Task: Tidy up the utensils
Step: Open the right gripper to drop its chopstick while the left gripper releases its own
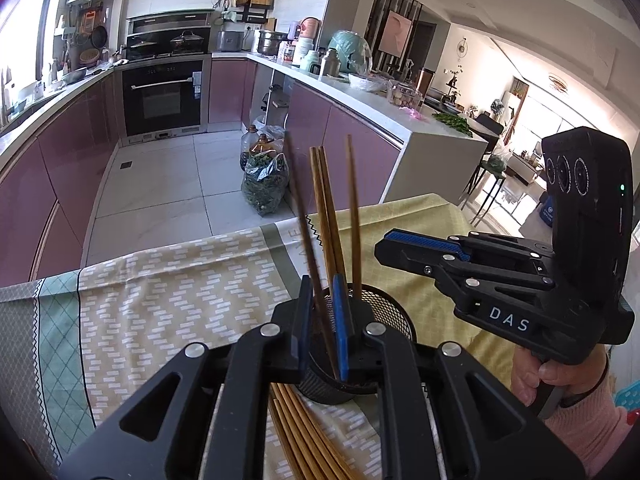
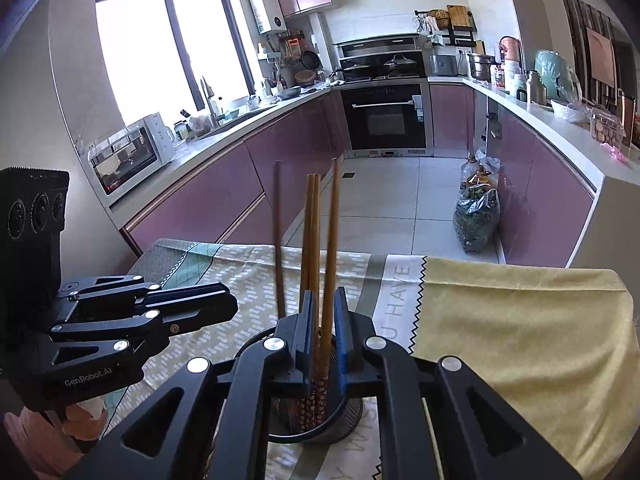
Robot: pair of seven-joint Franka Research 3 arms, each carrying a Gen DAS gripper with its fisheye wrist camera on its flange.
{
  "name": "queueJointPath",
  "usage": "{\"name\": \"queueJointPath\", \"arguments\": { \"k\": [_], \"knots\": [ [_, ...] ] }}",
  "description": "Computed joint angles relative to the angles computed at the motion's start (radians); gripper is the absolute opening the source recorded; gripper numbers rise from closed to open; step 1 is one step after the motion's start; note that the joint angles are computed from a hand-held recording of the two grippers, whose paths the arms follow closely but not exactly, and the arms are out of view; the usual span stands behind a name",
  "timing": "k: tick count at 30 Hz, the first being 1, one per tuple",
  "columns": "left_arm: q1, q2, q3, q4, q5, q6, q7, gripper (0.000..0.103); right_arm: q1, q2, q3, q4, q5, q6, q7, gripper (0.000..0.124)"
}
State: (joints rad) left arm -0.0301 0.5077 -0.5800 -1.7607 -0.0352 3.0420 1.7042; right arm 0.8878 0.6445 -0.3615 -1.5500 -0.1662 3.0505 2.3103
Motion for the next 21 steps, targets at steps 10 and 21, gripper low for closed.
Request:
{"name": "queueJointPath", "arguments": {
  "k": [10, 21],
  "knots": [
    [0.075, -0.117, -0.012, -0.229, 0.076, 0.228, -0.114, 0.024, 0.143, -0.076, -0.115, -0.182, 0.023, 0.182, -0.009, 0.021],
    [0.131, -0.172, -0.001, -0.427, 0.23, 0.268, -0.211, 0.034, 0.012, -0.1, 0.159, -0.255, 0.099, 0.183, -0.185, 0.029]
  ]
}}
